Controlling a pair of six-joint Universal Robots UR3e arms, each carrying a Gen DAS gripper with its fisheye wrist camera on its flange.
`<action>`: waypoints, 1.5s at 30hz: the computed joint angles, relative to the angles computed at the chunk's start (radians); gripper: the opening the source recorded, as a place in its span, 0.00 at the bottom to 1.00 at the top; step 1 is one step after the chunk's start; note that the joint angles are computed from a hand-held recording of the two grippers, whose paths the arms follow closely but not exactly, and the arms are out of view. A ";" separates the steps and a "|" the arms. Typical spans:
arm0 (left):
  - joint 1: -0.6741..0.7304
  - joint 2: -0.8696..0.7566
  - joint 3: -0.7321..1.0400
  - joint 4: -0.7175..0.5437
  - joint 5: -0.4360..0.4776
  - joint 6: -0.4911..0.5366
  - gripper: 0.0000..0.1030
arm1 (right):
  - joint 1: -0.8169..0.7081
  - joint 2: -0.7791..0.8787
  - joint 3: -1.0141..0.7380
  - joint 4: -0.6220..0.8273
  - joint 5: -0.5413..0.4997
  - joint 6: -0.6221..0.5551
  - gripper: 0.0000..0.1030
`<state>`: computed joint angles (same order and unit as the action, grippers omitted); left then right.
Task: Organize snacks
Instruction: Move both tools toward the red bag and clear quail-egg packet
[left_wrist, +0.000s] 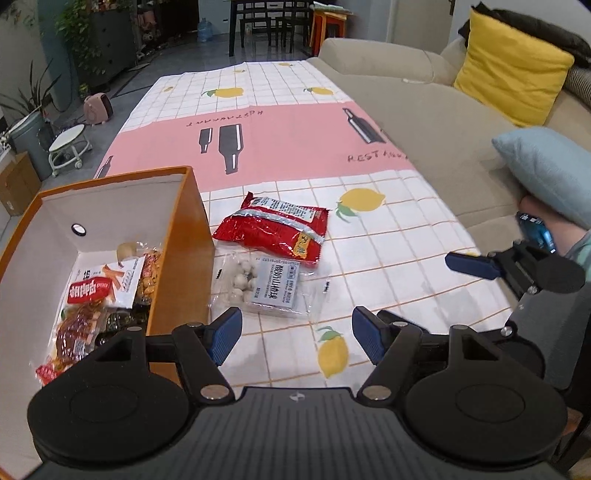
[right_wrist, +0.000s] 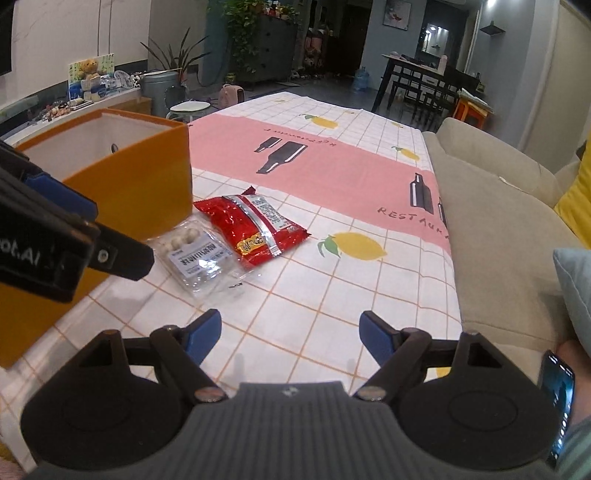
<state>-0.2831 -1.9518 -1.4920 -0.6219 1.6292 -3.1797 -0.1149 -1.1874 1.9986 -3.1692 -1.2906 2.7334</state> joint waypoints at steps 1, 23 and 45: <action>-0.003 -0.019 0.019 -0.005 0.009 0.006 0.78 | 0.004 0.022 -0.015 -0.008 -0.005 -0.003 0.73; -0.054 -0.416 0.484 -0.196 0.162 -0.021 0.74 | 0.027 0.169 -0.187 0.146 -0.055 0.043 0.59; 0.044 -0.182 0.205 -0.188 -0.019 -0.396 0.73 | 0.005 0.175 -0.209 0.141 0.013 0.035 0.54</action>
